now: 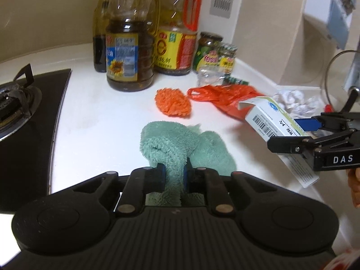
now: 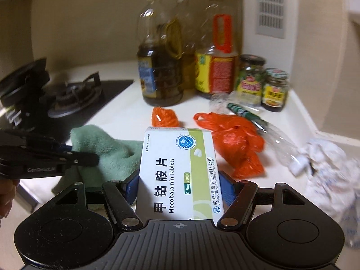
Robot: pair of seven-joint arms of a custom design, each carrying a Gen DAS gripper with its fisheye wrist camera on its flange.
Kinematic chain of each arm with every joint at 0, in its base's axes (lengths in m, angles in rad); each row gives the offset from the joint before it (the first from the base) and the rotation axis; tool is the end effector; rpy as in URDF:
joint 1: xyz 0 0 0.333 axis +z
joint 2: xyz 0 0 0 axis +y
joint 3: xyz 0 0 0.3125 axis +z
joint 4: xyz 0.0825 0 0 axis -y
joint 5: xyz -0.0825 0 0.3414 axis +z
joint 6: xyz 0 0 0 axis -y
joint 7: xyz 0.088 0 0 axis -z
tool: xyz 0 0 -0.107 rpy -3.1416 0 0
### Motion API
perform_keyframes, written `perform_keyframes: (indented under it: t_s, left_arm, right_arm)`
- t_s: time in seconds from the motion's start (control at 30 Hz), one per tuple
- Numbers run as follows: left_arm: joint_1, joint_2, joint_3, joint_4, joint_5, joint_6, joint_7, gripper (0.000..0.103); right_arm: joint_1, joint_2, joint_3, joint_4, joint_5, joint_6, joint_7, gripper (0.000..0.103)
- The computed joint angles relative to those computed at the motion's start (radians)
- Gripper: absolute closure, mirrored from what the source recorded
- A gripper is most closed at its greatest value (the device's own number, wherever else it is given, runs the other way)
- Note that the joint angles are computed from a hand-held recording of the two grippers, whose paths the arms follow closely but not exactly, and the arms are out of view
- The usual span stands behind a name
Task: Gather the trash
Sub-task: 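Grasp the white medicine box with the right tool while the left tool lifts the towel, then carry the towel and medicine box down over the wastebasket with both tools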
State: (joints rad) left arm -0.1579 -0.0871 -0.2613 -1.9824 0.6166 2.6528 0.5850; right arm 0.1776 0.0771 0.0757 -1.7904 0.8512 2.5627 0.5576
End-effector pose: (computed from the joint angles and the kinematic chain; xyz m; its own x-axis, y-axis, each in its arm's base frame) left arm 0.4860 -0.2399 0.5968 0.0643 -0.9906 0.1206 -0.6378 -0.1338 -0.7585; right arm 0.5759 0.1357 0.5866 0.6706 -0.7381 -0.0737 -0.4757 -0.3517 -0.8062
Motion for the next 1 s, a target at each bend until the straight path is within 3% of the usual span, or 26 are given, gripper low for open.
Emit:
perform_keyframes:
  t_s: [0.2, 0.43, 0.73, 1.0]
  left_arm:
    - [-0.004, -0.07, -0.012, -0.05, -0.068, 0.064, 0.074, 0.091]
    - [-0.044, -0.147, -0.019, -0.13, -0.313, 0.156, 0.307, 0.091]
    - [-0.134, -0.213, -0.021, -0.204, -0.616, 0.113, 0.602, 0.091]
    - [-0.185, -0.25, -0.028, -0.28, -0.791, 0.062, 0.734, 0.091]
  right_arm:
    - [0.016, -0.116, -0.03, -0.131, 0.035, 0.063, 0.046, 0.033]
    - [0.069, -0.246, -0.085, -0.275, 0.023, 0.114, 0.105, 0.033]
    - [0.117, -0.406, -0.127, -0.486, -0.149, 0.164, 0.256, 0.033]
    - [0.153, -0.514, -0.135, -0.659, -0.322, 0.17, 0.389, 0.033]
